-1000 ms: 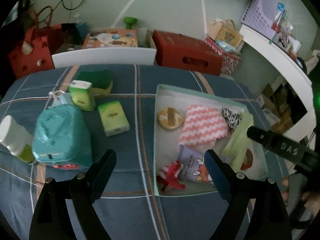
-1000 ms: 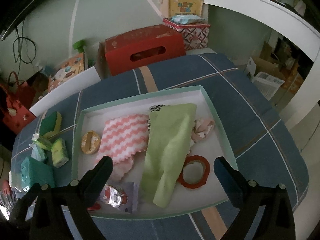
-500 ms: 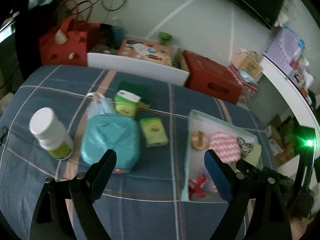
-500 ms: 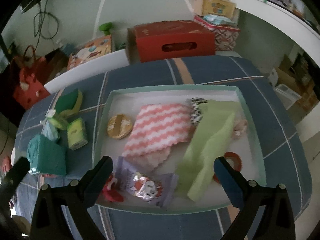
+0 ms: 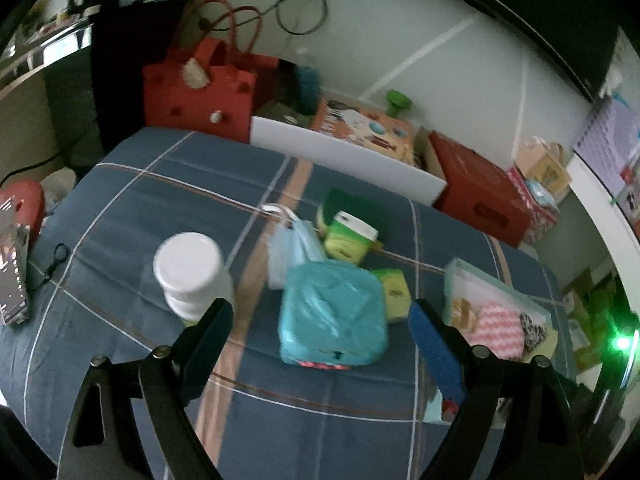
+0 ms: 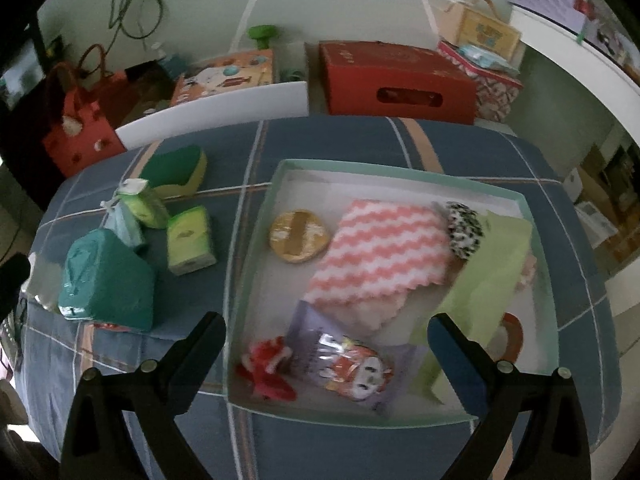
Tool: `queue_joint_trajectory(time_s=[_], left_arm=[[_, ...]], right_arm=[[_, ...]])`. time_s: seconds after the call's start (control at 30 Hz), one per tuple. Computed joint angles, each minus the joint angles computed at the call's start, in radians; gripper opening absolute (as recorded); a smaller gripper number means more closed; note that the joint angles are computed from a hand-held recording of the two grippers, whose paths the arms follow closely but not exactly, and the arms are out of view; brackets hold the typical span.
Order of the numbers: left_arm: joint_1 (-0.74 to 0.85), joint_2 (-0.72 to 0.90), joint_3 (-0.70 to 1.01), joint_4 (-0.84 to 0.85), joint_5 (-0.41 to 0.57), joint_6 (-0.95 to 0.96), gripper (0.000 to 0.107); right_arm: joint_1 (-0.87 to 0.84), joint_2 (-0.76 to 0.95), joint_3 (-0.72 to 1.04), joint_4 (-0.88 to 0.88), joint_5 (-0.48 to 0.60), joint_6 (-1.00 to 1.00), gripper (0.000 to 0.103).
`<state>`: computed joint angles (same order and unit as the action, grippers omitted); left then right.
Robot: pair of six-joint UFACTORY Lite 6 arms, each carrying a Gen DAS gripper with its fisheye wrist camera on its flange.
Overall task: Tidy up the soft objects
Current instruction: 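Move both tools back over the bedspread toward the blue face mask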
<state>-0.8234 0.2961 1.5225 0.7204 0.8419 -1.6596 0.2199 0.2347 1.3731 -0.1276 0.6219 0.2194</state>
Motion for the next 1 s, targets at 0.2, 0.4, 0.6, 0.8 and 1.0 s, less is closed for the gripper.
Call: queue_joint_trajectory(time_s=[0.2, 0.4, 0.6, 0.8, 1.0], left_arm=[[0.050, -0.089, -0.089, 0.031, 0.022, -0.028, 0.090], [0.132, -0.197, -0.218, 0.029, -0.028, -0.056, 0.090], [0.227, -0.281, -0.328, -0.015, -0.136, -0.045, 0.090], [0.298, -0.314, -0.378, -0.063, -0.191, -0.005, 0.090], [0.347, -0.275, -0.335, -0.122, -0.195, 0.082, 0.090]], right_arm=[[0.059, 0.019, 0.012, -0.030, -0.005, 0.050, 0.102], [0.111, 0.038, 0.032, -0.067, 0.001, 0.095, 0.102], [0.139, 0.082, 0.104, -0.058, 0.026, 0.103, 0.102], [0.168, 0.144, 0.228, -0.062, 0.077, 0.121, 0.102], [0.182, 0.236, 0.407, -0.033, 0.130, 0.106, 0.102]])
